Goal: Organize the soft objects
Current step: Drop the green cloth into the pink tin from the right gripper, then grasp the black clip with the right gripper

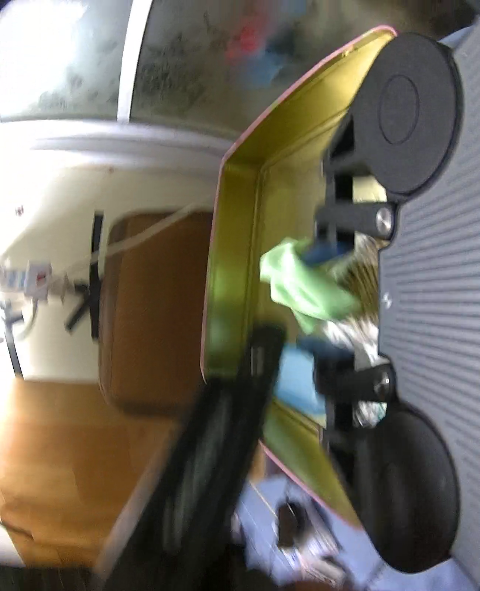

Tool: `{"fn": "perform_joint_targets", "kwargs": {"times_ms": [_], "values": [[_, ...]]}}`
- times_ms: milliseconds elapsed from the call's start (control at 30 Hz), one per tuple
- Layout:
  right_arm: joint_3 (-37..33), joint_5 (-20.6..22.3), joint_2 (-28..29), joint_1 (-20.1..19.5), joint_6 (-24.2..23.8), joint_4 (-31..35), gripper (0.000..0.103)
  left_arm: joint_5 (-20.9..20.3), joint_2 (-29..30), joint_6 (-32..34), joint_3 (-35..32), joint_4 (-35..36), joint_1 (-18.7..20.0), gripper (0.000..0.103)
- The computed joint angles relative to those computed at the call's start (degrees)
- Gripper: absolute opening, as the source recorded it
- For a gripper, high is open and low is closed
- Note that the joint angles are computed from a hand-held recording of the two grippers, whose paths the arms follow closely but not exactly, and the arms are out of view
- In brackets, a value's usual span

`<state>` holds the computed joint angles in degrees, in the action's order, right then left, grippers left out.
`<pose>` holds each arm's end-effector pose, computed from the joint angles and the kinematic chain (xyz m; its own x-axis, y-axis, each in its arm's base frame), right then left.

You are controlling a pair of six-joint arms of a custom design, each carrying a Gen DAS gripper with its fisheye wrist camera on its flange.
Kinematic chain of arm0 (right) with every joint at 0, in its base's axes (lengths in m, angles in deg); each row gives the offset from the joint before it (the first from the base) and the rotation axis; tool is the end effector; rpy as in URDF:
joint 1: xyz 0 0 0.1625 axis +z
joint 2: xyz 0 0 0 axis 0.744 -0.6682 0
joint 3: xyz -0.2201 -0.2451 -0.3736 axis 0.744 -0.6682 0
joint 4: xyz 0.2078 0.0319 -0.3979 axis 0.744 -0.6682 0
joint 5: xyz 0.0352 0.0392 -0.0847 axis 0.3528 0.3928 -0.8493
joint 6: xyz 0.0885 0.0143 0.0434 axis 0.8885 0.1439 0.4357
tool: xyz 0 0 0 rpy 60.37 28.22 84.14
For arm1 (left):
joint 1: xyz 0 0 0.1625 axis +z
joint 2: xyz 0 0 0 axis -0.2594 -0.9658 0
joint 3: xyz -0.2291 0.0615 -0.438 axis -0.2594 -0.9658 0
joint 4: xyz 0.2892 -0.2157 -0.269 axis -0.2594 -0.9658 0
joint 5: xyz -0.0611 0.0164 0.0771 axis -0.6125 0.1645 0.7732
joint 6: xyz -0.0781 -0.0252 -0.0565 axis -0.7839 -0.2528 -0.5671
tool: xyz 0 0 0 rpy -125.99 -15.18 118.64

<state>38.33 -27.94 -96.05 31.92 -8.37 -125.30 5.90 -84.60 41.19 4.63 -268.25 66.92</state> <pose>0.0170 -0.7353 0.2191 -0.5788 -0.3706 0.7264 -0.8145 0.3069 -0.4924 -0.3439 -0.7411 -0.0224 -0.8499 0.2820 -0.4451 0.5182 0.6009 -0.6086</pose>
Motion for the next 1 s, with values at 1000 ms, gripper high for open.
{"fn": "perform_joint_targets", "kwargs": {"times_ms": [1000], "values": [[-1.4,-1.8,7.8,8.6,8.0,10.3,0.068,23.7,-12.7,-10.1,41.2,-36.3,0.0,0.034]]}}
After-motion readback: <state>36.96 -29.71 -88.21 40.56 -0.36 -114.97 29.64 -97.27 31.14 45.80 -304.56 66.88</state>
